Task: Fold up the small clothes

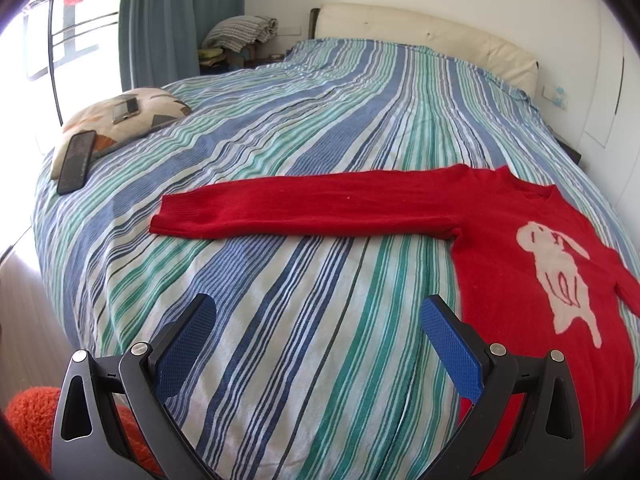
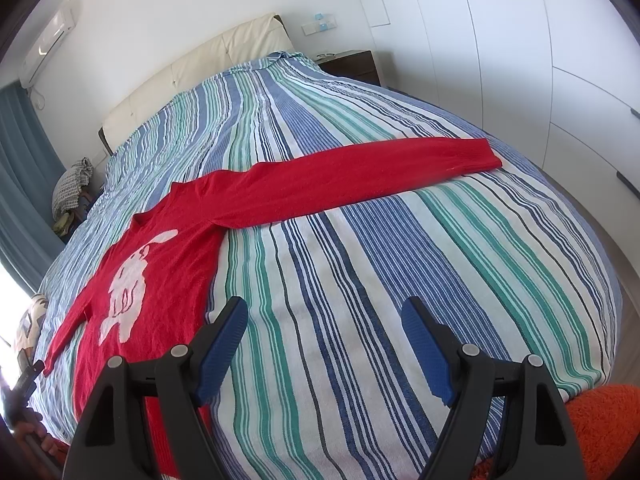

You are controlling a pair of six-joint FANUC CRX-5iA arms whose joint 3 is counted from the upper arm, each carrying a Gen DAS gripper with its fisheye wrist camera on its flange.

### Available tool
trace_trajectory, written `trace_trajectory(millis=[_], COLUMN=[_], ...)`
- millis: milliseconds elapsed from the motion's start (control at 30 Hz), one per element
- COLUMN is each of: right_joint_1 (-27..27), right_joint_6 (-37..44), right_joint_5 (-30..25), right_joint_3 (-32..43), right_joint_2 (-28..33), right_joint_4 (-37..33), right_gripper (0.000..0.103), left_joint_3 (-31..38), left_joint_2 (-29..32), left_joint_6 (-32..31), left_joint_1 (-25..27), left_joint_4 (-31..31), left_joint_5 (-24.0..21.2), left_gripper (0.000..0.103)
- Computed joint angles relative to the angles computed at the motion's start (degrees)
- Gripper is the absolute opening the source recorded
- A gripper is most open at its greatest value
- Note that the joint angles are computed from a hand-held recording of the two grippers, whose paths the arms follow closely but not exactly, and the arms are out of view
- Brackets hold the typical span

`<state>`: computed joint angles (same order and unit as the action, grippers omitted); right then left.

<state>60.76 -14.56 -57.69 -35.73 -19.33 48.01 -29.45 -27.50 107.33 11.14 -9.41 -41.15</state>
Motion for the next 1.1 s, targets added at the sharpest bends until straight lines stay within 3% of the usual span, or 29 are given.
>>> trace_trajectory(millis=[1100], right_joint_1=[-0.03], right_joint_6=[-0.21], right_joint_5=[0.0], right_joint_3=[-0.12], right_joint_2=[-0.22], right_joint_4=[0.31], right_gripper=[0.079], left_joint_3=[-0.09], left_joint_2=[-0.04], left_joint_6=[-0.23], left_joint_1=[0.24], left_joint_4=[0.29], left_joint_5=[0.19], left_gripper=[0.102])
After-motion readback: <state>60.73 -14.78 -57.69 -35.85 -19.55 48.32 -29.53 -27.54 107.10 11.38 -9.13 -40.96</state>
